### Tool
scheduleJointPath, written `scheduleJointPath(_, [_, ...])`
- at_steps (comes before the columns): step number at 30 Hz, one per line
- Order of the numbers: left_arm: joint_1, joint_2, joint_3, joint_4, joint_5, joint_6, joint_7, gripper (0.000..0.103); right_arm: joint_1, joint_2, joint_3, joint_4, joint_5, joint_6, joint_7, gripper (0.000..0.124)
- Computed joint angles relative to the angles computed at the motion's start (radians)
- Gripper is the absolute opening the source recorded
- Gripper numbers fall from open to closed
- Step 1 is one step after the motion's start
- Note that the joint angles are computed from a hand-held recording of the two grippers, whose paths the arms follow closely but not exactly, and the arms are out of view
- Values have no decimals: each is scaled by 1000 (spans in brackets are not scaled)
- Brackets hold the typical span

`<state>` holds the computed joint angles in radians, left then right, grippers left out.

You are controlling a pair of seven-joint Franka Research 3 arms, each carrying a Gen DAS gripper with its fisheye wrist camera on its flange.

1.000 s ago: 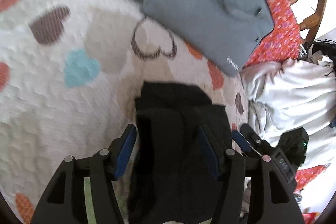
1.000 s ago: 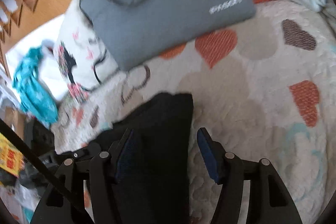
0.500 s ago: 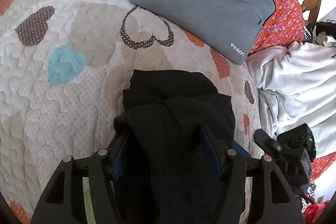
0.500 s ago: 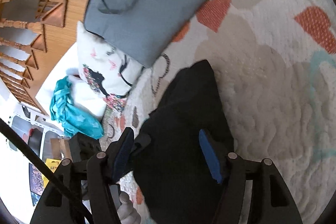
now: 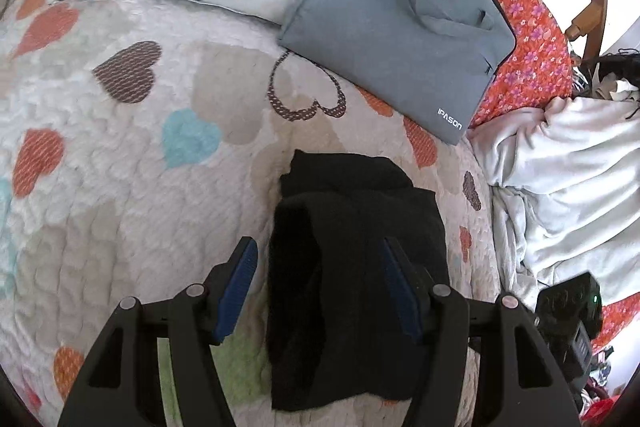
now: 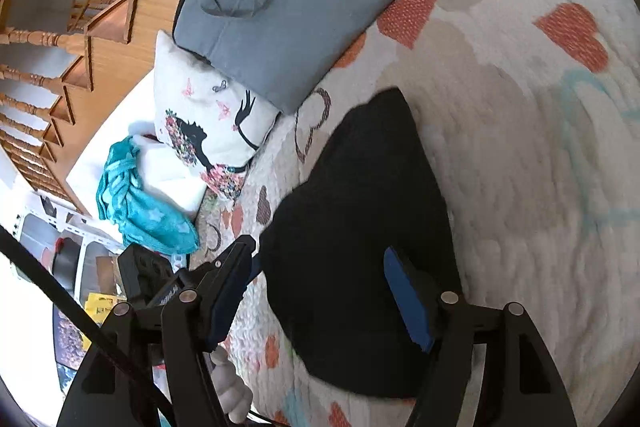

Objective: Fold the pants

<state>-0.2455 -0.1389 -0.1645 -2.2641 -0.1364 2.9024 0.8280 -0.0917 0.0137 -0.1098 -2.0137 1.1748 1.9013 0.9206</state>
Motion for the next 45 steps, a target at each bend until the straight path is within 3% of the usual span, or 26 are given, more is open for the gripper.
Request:
scheduleJointPath(6, [131, -149, -132, -80, 384, -7, -291, 62, -8, -142, -30, -171, -5, 40, -35, 74])
scheduleJointPath(8, [223, -230, -231, -101, 585, -52, -442, 62, -7, -209, -38, -223, -57, 65, -59, 74])
scheduleJointPath(11, [277, -337, -320, -134, 747, -139, -590, 63, -4, -286, -50, -288, -139, 111, -79, 74])
scheduleJointPath(16, [243, -473, -381, -193, 838, -285, -768, 80, -22, -378, -91, -383, -244, 159, -83, 74])
scheduleJointPath(21, [163, -509, -420, -195, 886, -478, -818, 91, -34, -445, -110, -423, -286, 203, -88, 74])
scheduleJointPath(26, [73, -464, -402, -188, 906, -554, -821, 94, -6, -502, -102, -448, -314, 279, -134, 75])
scheduleJointPath(29, [33, -401, -389, -181, 922, -582, -821, 94, 20, -534, -83, -490, -326, 376, -200, 76])
scheduleJointPath(31, [3, -355, -355, -179, 913, -560, -822, 94, 37, -560, -64, -543, -339, 478, -252, 76])
scheduleJointPath(33, [-22, -325, -317, -184, 905, -525, -838, 94, 52, -561, -57, -565, -356, 527, -232, 76])
scheduleJointPath(37, [-50, -276, -263, -182, 879, -456, -837, 94, 102, -562, -82, -576, -323, 560, -258, 76])
scheduleJointPath(45, [-73, -244, -228, -179, 829, -418, -809, 94, 141, -576, -80, -615, -335, 610, -242, 76])
